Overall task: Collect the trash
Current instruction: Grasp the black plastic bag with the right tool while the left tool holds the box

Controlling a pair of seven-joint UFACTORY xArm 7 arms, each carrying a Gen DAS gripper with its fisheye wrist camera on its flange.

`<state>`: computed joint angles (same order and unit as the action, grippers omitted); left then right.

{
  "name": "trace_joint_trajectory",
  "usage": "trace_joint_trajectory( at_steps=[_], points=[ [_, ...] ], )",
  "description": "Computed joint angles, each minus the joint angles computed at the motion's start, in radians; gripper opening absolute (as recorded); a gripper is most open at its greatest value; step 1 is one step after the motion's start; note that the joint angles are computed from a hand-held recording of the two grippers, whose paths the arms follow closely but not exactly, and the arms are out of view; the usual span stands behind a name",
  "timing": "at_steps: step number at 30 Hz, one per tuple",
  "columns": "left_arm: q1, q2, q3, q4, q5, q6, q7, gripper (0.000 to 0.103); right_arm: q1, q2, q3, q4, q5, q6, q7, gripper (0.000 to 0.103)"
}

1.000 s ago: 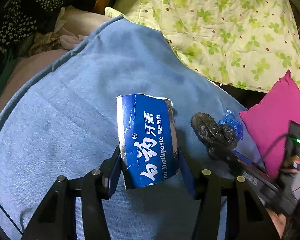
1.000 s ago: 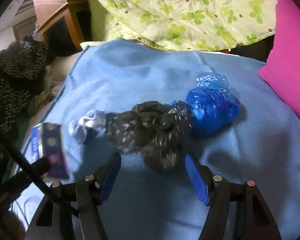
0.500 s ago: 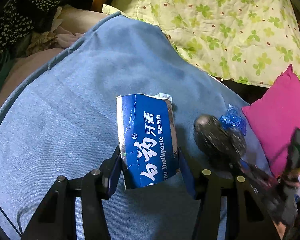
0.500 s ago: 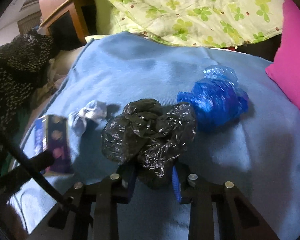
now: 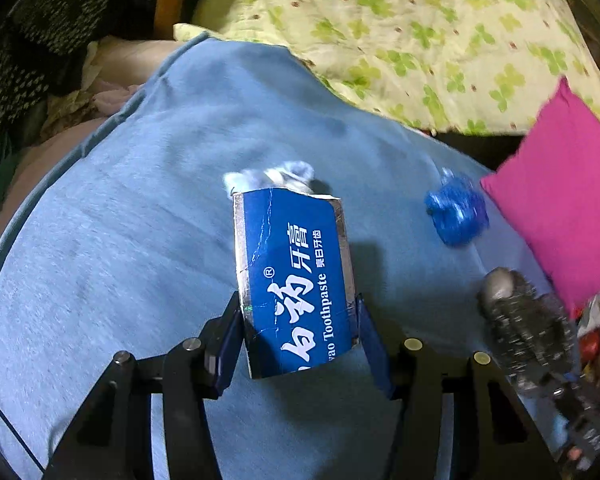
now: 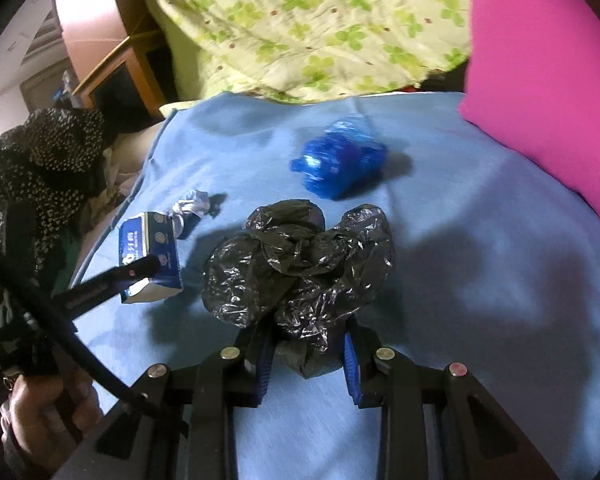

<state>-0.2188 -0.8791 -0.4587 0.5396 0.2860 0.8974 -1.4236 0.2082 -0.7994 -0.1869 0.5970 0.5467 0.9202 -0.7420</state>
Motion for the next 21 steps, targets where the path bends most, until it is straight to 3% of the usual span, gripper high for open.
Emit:
trace_joint_trajectory(
  at_steps=[7, 21],
  points=[
    [-0.048, 0.092, -0.092, 0.099, -0.004, 0.078, -0.031, 0.056, -0.087, -0.055, -0.094, 0.012, -0.039, 0.104, -0.029, 0.031],
    [-0.099, 0.242, -0.174, 0.329, 0.079, 0.245, -0.077, 0.056, -0.191, -0.121, -0.193, 0.048, -0.033, 0.248, -0.081, 0.031]
  ],
)
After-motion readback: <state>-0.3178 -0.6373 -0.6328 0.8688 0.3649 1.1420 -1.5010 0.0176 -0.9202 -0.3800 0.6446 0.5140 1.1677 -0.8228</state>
